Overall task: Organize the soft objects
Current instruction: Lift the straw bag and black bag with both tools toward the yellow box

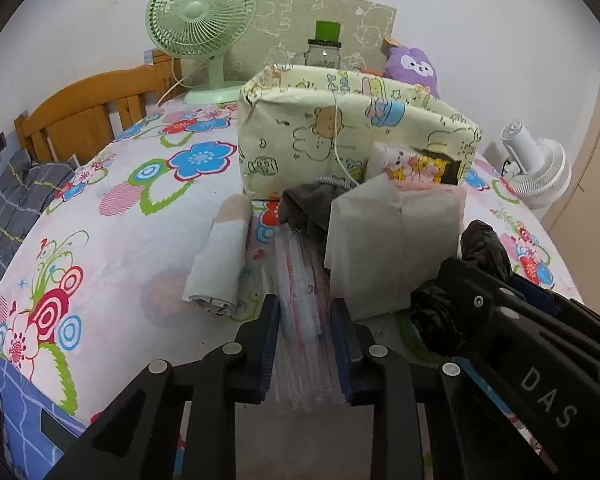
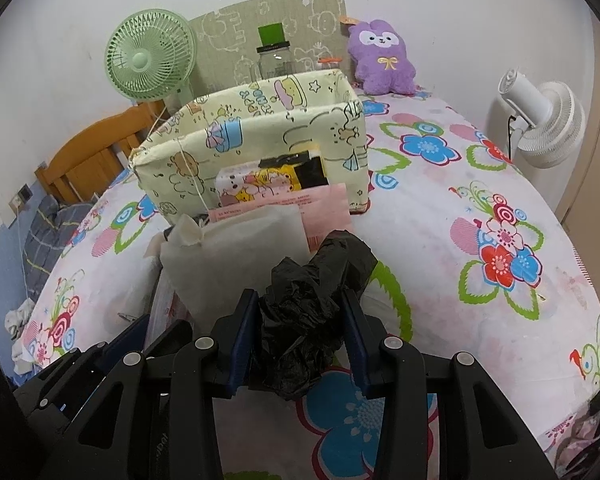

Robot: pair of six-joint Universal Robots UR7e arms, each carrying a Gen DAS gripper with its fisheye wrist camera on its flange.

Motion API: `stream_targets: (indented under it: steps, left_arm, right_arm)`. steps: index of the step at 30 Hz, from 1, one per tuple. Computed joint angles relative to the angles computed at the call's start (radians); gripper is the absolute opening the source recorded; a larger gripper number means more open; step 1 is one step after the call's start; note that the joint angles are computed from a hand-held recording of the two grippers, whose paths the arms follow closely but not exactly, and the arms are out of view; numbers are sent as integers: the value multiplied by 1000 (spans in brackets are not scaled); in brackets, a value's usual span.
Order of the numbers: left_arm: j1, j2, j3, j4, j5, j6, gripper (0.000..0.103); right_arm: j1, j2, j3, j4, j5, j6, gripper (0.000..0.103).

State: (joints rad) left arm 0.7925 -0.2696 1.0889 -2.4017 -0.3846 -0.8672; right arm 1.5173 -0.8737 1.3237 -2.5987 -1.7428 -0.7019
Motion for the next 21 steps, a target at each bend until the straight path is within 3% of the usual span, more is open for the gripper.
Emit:
stream_targets:
  steps: [21]
  left_arm:
    - [-44,-7,-31,-76,86,95,22]
  right_arm:
    - [29,-33,-19,16,61,9,44]
